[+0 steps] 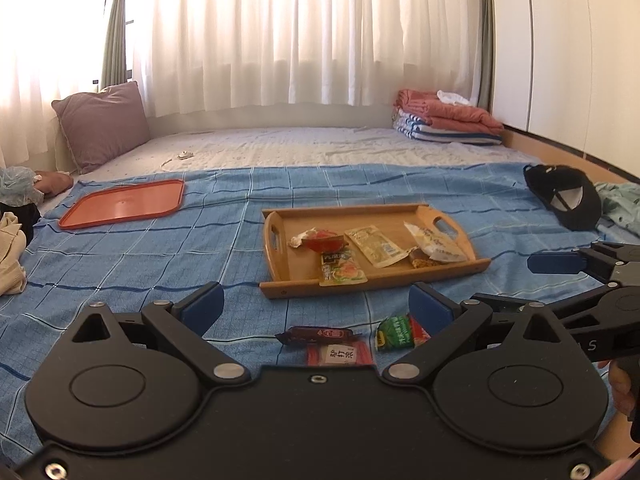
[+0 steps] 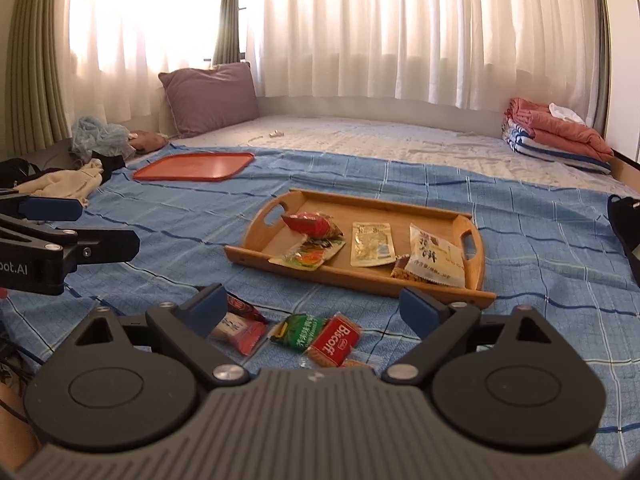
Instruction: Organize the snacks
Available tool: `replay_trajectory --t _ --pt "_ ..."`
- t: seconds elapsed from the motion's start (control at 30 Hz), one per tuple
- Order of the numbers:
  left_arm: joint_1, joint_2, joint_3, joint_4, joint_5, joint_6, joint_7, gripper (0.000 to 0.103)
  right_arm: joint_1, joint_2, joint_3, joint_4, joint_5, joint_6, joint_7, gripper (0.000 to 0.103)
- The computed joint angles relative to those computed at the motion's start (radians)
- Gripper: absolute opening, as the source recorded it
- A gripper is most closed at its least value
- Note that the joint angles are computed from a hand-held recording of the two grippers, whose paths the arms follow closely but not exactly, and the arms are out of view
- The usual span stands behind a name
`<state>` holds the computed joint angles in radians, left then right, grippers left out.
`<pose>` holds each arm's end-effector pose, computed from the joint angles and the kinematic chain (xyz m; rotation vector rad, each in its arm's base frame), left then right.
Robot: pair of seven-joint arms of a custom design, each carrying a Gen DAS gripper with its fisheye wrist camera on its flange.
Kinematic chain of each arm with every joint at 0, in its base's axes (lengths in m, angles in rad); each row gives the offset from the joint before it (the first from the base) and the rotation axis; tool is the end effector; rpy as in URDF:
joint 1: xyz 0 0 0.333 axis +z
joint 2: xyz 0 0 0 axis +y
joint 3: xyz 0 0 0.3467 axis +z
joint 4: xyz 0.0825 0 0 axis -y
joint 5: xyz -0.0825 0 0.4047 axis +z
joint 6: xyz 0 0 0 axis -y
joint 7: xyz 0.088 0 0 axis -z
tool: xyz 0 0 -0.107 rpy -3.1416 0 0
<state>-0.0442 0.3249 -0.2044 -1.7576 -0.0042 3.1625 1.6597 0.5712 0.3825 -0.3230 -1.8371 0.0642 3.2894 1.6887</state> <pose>0.6997 -0.1556 0.5402 -1.3529 1.8037 -1.0808 0.6828 0.2008 0.4833 -1.6356 1.4000 -0.8080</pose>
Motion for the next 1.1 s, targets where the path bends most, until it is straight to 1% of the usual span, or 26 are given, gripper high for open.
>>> replay_trajectory --t 0.03,0.1,0.13,0.23,0.3,0.33,0.43,0.47,0.5,0.53,0.6,0.63,0.7,0.73,0.77,0.83,0.97,1.03,1.1 --pt "0.008 -0.008 -0.008 -0.006 -0.003 -0.001 0.003 0.099 0.018 -0.007 -0.019 -0.008 0.001 0.006 0.000 0.097" --pt "0.004 -0.027 -0.003 -0.018 -0.003 0.000 0.001 0.099 0.045 -0.022 -0.044 -0.022 0.008 0.014 -0.006 0.097" --pt "0.010 -0.035 -0.009 -0.024 -0.005 0.003 0.004 0.099 0.062 -0.029 -0.060 -0.027 0.014 0.017 -0.010 0.097" --pt "0.027 -0.064 -0.026 -0.052 -0.017 0.015 0.014 0.099 0.125 -0.048 -0.121 -0.044 0.036 0.024 -0.031 0.098" --pt "0.016 -0.083 -0.011 -0.071 -0.014 0.018 0.010 0.100 0.175 -0.059 -0.169 -0.060 0.059 0.033 -0.051 0.098" --pt "0.015 -0.093 -0.010 -0.081 -0.013 0.020 0.010 0.100 0.185 -0.067 -0.175 -0.067 0.071 0.037 -0.063 0.098" --pt "0.033 -0.106 -0.028 -0.108 -0.023 0.038 0.024 0.100 0.203 -0.085 -0.183 -0.088 0.108 0.053 -0.104 0.099" --pt "0.027 -0.108 -0.021 -0.116 -0.021 0.045 0.021 0.101 0.219 -0.085 -0.195 -0.094 0.123 0.057 -0.120 0.099" --pt "0.005 -0.107 0.004 -0.120 -0.011 0.052 0.010 0.101 0.231 -0.085 -0.204 -0.100 0.137 0.061 -0.136 0.099" --pt "-0.032 -0.104 0.046 -0.125 0.005 0.059 -0.009 0.101 0.234 -0.083 -0.205 -0.103 0.150 0.064 -0.150 0.099" --pt "-0.101 -0.090 0.126 -0.128 0.038 0.069 -0.047 0.101 0.221 -0.077 -0.184 -0.107 0.168 0.065 -0.173 0.099" --pt "-0.121 -0.080 0.149 -0.129 0.049 0.080 -0.060 0.101 0.220 -0.071 -0.180 -0.110 0.181 0.067 -0.185 0.099" --pt "-0.110 -0.053 0.139 -0.128 0.057 0.104 -0.065 0.101 0.218 -0.053 -0.173 -0.110 0.206 0.070 -0.210 0.099" --pt "-0.109 -0.038 0.138 -0.126 0.060 0.117 -0.065 0.101 0.205 -0.045 -0.157 -0.110 0.214 0.073 -0.220 0.099" --pt "-0.106 -0.022 0.136 -0.120 0.062 0.125 -0.064 0.101 0.182 -0.039 -0.130 -0.111 0.218 0.074 -0.227 0.099" --pt "-0.079 0.014 0.108 -0.104 0.069 0.132 -0.054 0.101 0.134 -0.026 -0.077 -0.108 0.222 0.069 -0.235 0.099" --pt "-0.081 0.092 0.111 -0.038 0.064 0.100 -0.054 0.101 0.096 0.015 -0.042 -0.090 0.218 0.055 -0.232 0.099" --pt "-0.094 0.132 0.123 0.002 0.062 0.081 -0.059 0.101 0.055 0.032 -0.001 -0.078 0.202 0.048 -0.218 0.099" --pt "-0.100 0.171 0.128 0.045 0.059 0.059 -0.068 0.101 0.047 0.055 0.003 -0.059 0.190 0.035 -0.201 0.098"
